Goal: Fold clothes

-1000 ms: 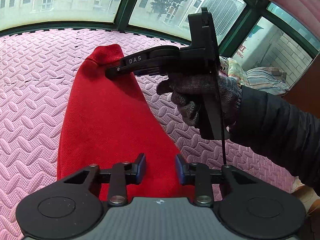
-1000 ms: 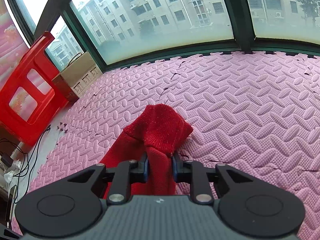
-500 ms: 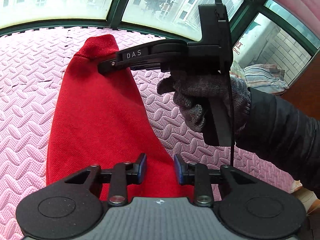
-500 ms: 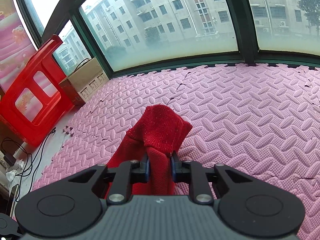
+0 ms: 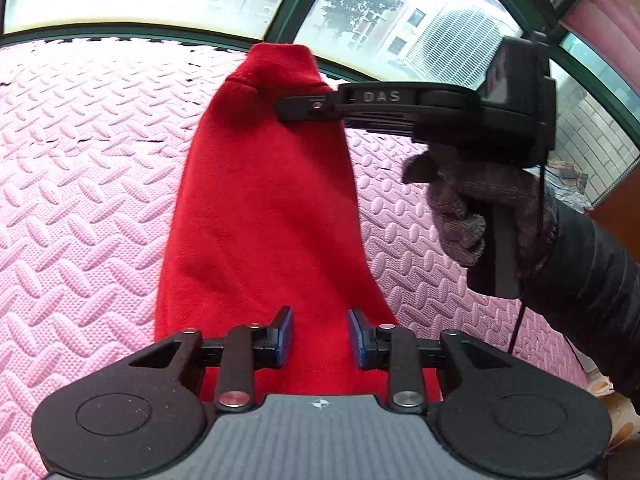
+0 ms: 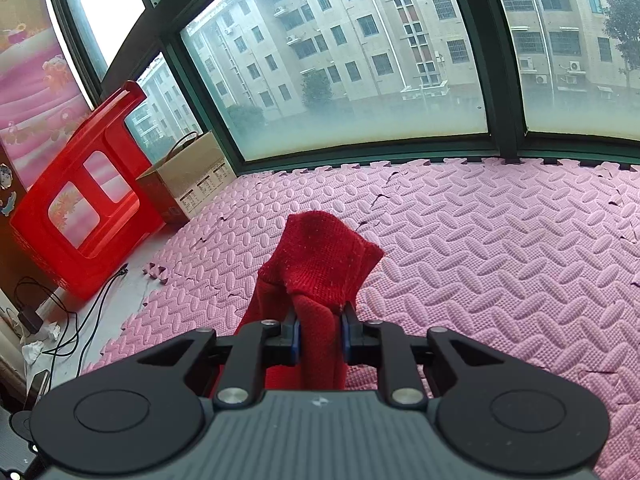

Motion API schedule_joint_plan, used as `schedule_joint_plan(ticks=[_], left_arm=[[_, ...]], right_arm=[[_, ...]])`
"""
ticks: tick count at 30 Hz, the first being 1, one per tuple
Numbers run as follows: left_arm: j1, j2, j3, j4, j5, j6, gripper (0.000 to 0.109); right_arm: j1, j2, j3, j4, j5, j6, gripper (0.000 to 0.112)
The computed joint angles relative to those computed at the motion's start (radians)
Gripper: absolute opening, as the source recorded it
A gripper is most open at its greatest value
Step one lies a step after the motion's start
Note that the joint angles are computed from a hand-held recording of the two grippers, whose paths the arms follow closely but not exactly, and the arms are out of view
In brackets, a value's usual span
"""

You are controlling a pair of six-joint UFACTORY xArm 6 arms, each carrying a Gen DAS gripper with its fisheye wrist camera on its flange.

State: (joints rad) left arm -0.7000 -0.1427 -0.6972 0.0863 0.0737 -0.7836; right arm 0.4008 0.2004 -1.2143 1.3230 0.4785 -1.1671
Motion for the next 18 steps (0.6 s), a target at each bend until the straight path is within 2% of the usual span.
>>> schedule_joint_plan(ticks=[7, 11, 14, 18], left_arm=[[0.047, -0.057, 0.066, 0.139, -0.001, -0.191, 0.032], [0.078, -0.093, 0.089, 0.278, -0.003, -0.337, 0.032], [0.083, -0.097, 0.089, 0.284, 0.010, -0.346, 0.031], [0.047, -0.084, 0.035, 0.376, 0.063, -0.353, 0.031]], right_arm=[[0.004, -0.016, 0.009, 0.011, 0.000, -0.017, 0.017], [0.007, -0.022, 0.014, 0.016, -0.003, -0.027, 0.017], [0.008, -0.021, 0.013, 0.014, -0.005, -0.026, 0.017], [0.012, -0.024, 0.016, 0.015, -0.011, -0.037, 0.017]])
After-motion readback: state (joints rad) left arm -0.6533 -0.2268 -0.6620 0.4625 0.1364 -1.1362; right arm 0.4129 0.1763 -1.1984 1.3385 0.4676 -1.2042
